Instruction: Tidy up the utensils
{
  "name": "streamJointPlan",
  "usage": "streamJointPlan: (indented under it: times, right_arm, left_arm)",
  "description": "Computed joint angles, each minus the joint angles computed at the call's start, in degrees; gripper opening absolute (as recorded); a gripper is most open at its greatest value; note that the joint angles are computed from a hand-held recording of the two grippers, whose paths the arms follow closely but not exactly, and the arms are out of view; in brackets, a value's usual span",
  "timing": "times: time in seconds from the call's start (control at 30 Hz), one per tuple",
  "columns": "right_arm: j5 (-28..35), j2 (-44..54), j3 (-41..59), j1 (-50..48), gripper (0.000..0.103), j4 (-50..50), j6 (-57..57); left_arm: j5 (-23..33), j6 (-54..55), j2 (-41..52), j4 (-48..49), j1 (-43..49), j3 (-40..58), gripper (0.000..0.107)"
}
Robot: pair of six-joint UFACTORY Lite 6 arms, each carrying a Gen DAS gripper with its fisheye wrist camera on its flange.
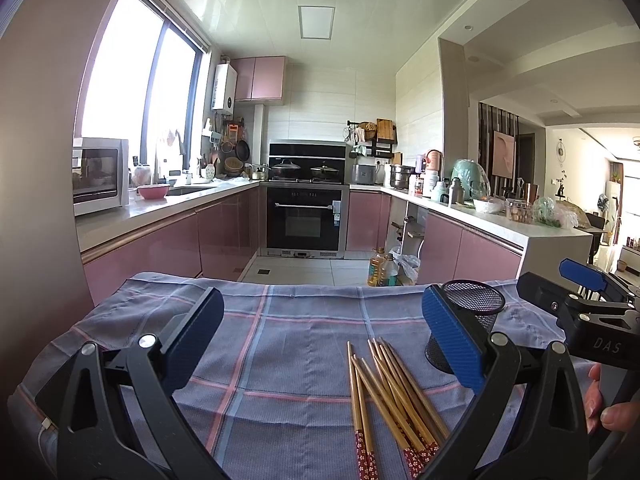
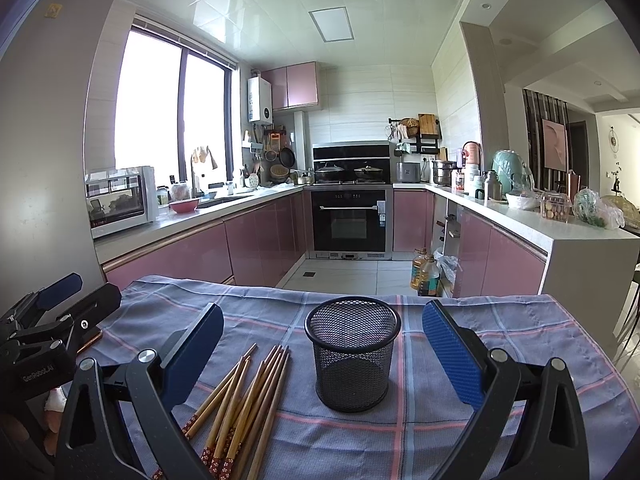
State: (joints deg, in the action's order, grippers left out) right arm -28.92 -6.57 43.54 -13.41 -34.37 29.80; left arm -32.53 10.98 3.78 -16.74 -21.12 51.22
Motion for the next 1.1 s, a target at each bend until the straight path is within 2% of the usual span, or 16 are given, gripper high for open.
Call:
streamJointPlan:
  times: [0.57, 1.1]
  right_arm:
    - [0.29, -0.02, 0.38, -0.07, 0.096, -0.56, 0.67]
    - [0.19, 0.02, -0.02, -0.61, 0.096, -3.77, 3.37]
  left_arm:
    - [0.29, -0.45, -0.14, 0.43, 0.10, -0.35, 0.098]
    - [2.78, 0.64, 0.51, -0.77, 0.49, 1.04, 0.098]
